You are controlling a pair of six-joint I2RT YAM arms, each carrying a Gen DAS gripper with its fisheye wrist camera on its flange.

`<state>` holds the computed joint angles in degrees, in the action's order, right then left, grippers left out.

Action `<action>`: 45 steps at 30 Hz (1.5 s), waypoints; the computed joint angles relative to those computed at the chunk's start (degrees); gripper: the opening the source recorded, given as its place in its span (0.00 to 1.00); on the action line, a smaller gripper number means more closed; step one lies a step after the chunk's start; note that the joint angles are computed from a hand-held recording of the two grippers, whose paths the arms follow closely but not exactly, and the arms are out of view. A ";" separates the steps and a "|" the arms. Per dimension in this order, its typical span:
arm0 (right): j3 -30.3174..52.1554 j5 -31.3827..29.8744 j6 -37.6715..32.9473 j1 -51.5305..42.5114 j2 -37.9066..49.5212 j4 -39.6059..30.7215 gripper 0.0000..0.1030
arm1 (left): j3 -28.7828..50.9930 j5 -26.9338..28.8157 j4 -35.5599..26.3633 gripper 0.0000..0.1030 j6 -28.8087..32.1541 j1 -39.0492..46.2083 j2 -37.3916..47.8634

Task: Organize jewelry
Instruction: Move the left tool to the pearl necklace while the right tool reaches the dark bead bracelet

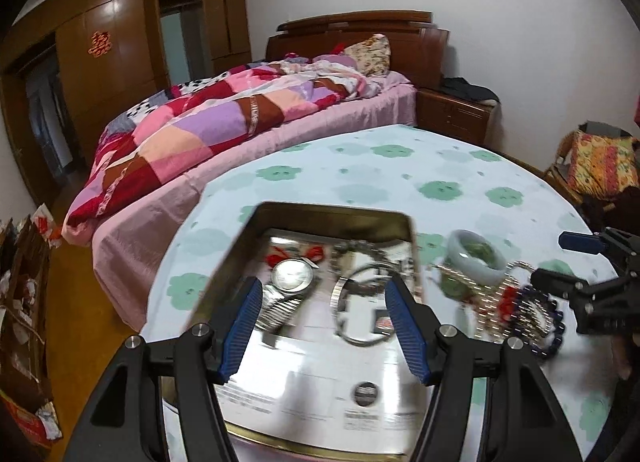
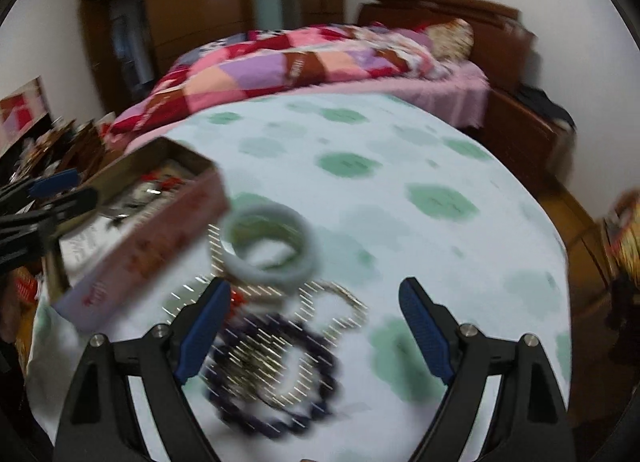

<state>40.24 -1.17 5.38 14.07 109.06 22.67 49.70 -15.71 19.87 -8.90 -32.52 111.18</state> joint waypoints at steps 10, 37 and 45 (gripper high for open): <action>-12.07 -3.44 1.20 -4.05 -4.23 7.17 0.84 | -1.04 -4.16 -0.41 0.62 -0.89 -9.14 0.04; -10.38 -4.78 -1.74 -1.54 -0.77 7.13 0.16 | 8.51 0.21 -5.59 0.33 0.35 -13.87 8.32; -13.62 -6.91 -1.27 -4.78 -3.42 9.86 0.16 | 13.92 0.67 -10.73 0.29 -0.04 -14.03 12.45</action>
<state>26.62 -8.09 4.11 9.29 105.64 32.53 63.62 -15.04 9.14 -8.95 -46.55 123.63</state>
